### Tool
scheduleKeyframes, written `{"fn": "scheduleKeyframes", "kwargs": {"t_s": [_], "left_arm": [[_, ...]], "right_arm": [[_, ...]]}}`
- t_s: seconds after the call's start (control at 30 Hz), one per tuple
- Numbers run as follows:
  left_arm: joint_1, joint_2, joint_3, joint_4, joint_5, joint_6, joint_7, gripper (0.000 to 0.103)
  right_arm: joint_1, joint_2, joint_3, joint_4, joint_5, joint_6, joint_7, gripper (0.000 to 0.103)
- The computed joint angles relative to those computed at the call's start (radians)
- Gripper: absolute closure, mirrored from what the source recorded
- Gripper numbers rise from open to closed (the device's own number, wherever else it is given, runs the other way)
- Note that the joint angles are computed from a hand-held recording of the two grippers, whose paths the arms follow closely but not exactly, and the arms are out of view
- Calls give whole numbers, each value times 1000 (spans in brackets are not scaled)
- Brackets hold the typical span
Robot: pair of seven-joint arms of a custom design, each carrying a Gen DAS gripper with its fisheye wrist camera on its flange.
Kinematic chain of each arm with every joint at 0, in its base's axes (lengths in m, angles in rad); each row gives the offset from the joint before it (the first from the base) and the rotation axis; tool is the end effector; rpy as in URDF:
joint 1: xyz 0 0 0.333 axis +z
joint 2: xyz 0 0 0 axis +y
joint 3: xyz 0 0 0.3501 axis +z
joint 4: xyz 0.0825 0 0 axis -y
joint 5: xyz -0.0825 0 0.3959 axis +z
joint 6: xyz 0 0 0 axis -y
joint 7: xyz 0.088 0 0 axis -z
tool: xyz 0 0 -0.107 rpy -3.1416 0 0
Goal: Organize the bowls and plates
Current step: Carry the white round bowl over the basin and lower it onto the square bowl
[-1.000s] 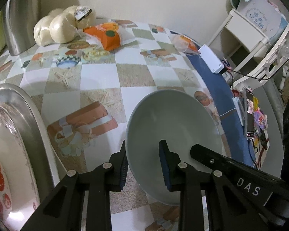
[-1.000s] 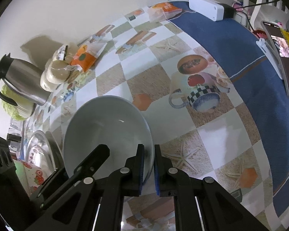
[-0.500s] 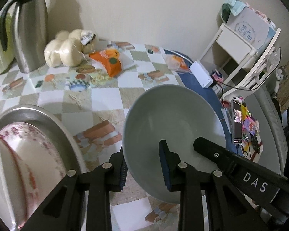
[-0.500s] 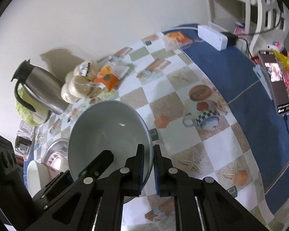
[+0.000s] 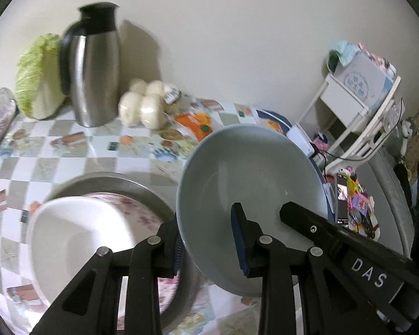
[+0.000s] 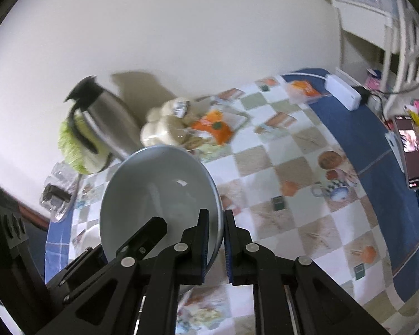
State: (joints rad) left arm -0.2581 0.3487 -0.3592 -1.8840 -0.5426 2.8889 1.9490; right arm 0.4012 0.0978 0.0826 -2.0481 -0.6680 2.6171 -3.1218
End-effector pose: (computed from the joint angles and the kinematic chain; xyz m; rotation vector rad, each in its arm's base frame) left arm 0.5925 -0.3524 0.4278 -1.5211 2.4255 -1.1270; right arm 0.5409 0.2985 0.4681 -1.1900 2.2652 -0.4313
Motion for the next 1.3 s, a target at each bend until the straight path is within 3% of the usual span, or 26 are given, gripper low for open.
{"fn": "scheduleKeyframes", "kwargs": {"t_s": [0.1, 0.4, 0.97, 1.3], "left_arm": [[40, -32, -17, -26, -52, 5, 42, 72], [79, -100, 19, -83, -131, -6, 90, 71], [104, -156, 71, -151, -216, -24, 97, 71], [105, -147, 90, -156, -182, -39, 45, 71]], "right_arm": [[12, 19, 6, 29, -6, 11, 7, 90], [68, 98, 7, 135, 10, 20, -23, 90], [137, 216, -10, 281, 106, 19, -153, 90], [152, 251, -13, 324, 156, -1, -219, 90]]}}
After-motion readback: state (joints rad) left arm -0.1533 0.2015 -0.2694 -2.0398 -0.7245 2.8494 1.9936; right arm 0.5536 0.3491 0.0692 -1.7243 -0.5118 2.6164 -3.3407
